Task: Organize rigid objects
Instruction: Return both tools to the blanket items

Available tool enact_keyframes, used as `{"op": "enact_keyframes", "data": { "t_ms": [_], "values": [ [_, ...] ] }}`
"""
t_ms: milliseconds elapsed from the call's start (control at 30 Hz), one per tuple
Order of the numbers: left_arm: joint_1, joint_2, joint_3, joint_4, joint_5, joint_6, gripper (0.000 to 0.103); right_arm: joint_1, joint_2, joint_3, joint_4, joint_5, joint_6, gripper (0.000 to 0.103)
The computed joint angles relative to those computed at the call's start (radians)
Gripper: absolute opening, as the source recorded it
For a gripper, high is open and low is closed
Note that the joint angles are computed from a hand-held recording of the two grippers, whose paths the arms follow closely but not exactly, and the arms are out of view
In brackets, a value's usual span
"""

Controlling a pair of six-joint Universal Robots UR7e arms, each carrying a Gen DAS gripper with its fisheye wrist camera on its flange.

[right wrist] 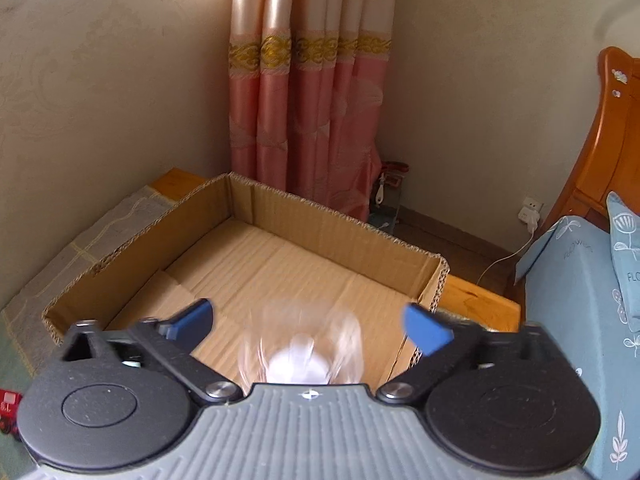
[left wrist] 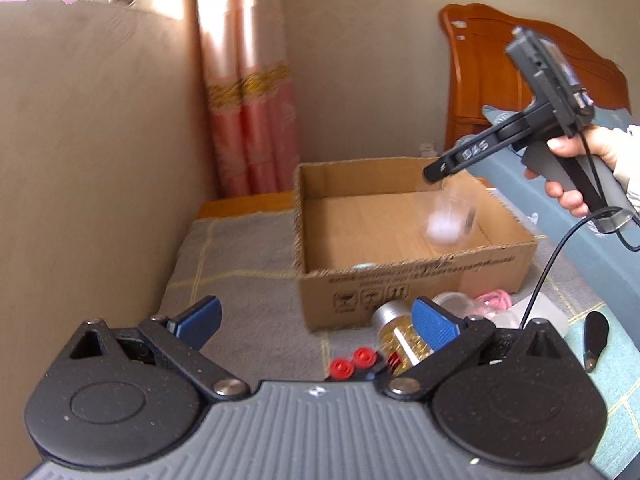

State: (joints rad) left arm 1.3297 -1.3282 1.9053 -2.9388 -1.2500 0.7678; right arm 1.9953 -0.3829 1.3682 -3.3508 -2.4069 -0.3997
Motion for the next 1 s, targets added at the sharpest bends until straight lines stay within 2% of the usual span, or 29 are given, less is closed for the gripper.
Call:
{"op": "enact_keyframes", "data": {
  "t_ms": [400, 767, 900, 1000],
  "values": [
    [0.002, -0.032, 0.028, 0.020, -0.007, -0.025, 0.101, 0.043, -0.068, 0.147, -0.084, 0.006, 0.033, 0.103],
    [0.011, -0.075, 0.069, 0.031, 0.008, -0.014, 0.101, 0.099, -0.140, 0.399, -0.202, 0.024, 0.141, 0.103],
    [0.028, -0.085, 0.082, 0.053, 0.010, -0.011, 0.101, 0.122, -0.140, 0.499, -0.262, -0.022, 0.144, 0.103],
    [0.046, -0.090, 0.087, 0.089, 0.012, -0.010, 0.101, 0.119, -0.137, 0.568, -0.277, -0.058, 0.197, 0.103]
  ]
}}
